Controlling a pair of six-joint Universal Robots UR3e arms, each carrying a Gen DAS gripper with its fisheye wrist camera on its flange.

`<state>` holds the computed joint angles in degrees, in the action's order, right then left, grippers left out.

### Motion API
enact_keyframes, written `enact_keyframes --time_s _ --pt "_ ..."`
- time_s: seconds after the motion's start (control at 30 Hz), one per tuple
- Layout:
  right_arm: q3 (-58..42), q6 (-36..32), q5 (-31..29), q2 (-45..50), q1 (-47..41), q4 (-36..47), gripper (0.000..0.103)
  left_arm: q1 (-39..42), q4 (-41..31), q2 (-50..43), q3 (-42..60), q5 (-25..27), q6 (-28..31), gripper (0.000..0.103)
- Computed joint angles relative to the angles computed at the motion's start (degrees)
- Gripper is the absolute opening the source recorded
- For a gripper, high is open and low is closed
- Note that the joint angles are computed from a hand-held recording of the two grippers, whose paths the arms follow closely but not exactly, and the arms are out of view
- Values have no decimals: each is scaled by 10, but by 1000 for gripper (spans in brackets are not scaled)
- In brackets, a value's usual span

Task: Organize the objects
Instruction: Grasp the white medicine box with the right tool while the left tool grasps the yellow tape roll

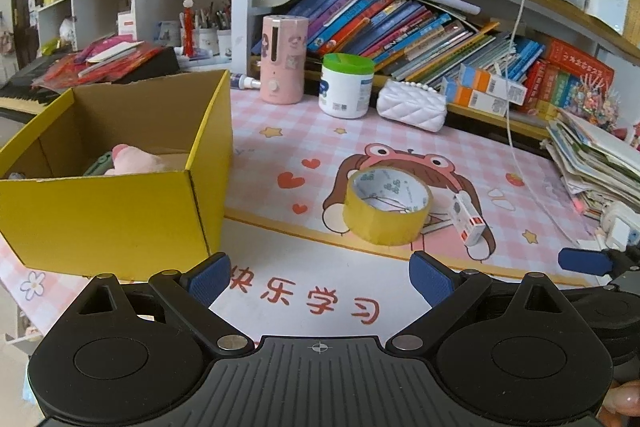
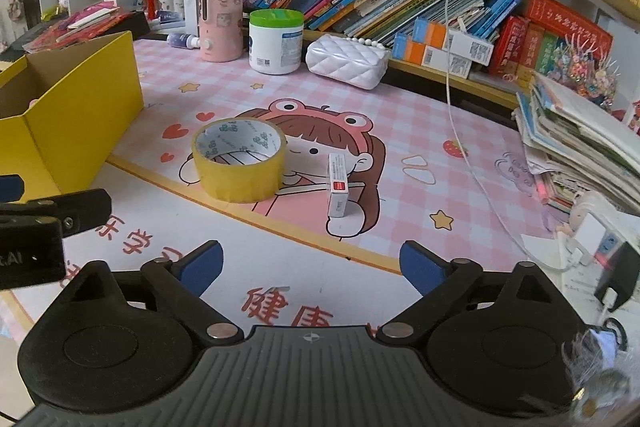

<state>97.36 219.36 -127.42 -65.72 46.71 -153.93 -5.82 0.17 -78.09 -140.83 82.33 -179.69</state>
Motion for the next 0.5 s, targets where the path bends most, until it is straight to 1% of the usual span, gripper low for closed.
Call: enact_keyframes --time_s 0.07,0.2,0.3,0.43,0.5 --pt "14 -19 15 0 -14 -31 89 -8 7 -17 13 13 -10 97" --pt "38 -62 43 10 -47 -99 83 -23 13 -49 42 36 -24 97" --pt "45 -95 71 26 -75 -145 82 -35 14 -73 62 56 -30 97" --pt "33 -131 101 57 -105 -178 79 -47 8 -95 85 77 -32 97" --pt "19 -139 104 73 -116 -179 75 -48 8 -104 95 81 -32 97"
